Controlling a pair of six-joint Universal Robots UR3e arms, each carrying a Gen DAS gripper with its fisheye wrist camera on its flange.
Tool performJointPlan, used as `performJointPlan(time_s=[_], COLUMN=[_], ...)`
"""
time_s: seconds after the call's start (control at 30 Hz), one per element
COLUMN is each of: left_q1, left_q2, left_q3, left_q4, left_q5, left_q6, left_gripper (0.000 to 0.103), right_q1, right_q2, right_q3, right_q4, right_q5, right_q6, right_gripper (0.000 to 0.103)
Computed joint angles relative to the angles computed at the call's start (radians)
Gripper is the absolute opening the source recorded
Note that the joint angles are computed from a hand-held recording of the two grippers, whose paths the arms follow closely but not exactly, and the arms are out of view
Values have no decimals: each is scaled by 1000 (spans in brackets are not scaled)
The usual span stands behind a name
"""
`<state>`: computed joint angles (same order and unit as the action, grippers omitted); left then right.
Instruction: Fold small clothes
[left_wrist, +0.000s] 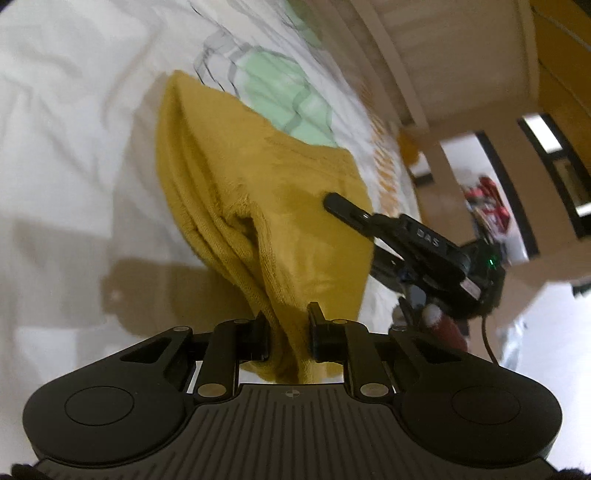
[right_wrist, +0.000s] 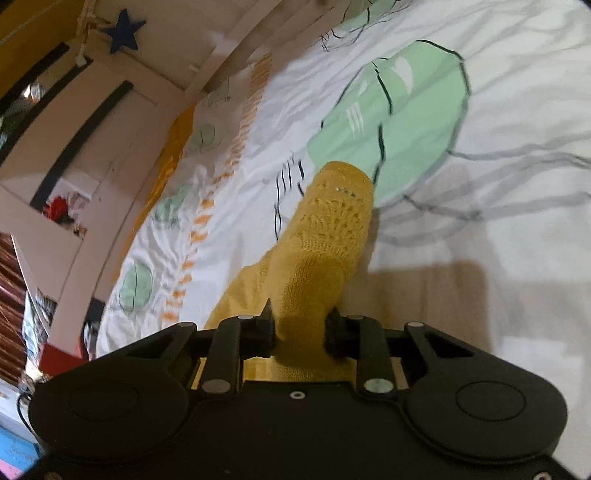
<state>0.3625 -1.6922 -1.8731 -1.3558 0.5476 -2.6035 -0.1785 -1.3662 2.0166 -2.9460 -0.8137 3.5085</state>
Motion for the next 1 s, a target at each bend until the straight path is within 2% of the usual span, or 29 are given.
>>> performJointPlan(time_s=[0.17, 0.27, 0.33, 0.37, 0.4, 0.43, 0.47, 0.5, 0.57, 0.63, 0.67, 0.73, 0.83, 0.87, 0.93, 1.0], left_q1=[65, 97, 104, 106, 95, 69, 40, 28, 8, -15, -15, 26, 34, 13, -73, -164], left_q2=[211, 333, 421, 463, 495, 521, 534, 546, 575, 629, 682, 828, 917, 925, 815, 660], left_q3=[-101, -189, -271, -316, -360, -406, -437, -474, -510, -529, -543, -563, -580, -569, -575, -548], left_q4=[-333, -364, -260, -194, -96, 43, 143, 218, 300, 356, 360, 303, 376, 396, 618, 804], left_q5=[43, 91, 130, 155, 187, 249, 298, 317, 332, 366, 376, 360, 321, 354, 396, 461], left_q6=[226, 267, 208, 175, 121, 55, 14, 16, -2, -14, -10, 39, 30, 13, -71, -173], left_gripper=[18, 18, 18, 18, 18, 18, 23, 23, 24, 24, 23, 23, 26, 29, 37, 38], right_q1=[-54, -58, -37, 3, 62, 111, 122, 102, 74, 84, 90, 78, 93, 96, 116, 143], right_q2=[-332, -498, -578, -583, -567, -540, -525, -531, -553, -566, -570, -610, -624, -653, -622, -574], right_q3=[230, 299, 333, 323, 308, 291, 293, 312, 338, 351, 354, 384, 420, 434, 422, 408], right_q4=[210, 342, 366, 354, 327, 306, 287, 272, 245, 204, 184, 157, 89, 98, 83, 44], right_q5=[-5, -42, -131, -215, -348, -455, -500, -484, -454, -471, -475, -452, -454, -458, -460, -476], right_q6=[-55, -75, -84, -82, -89, -92, -94, -83, -55, -63, -72, -101, -129, -138, -155, -154], right_gripper=[36, 36, 40, 40, 42, 51, 57, 60, 60, 60, 62, 75, 80, 82, 95, 96])
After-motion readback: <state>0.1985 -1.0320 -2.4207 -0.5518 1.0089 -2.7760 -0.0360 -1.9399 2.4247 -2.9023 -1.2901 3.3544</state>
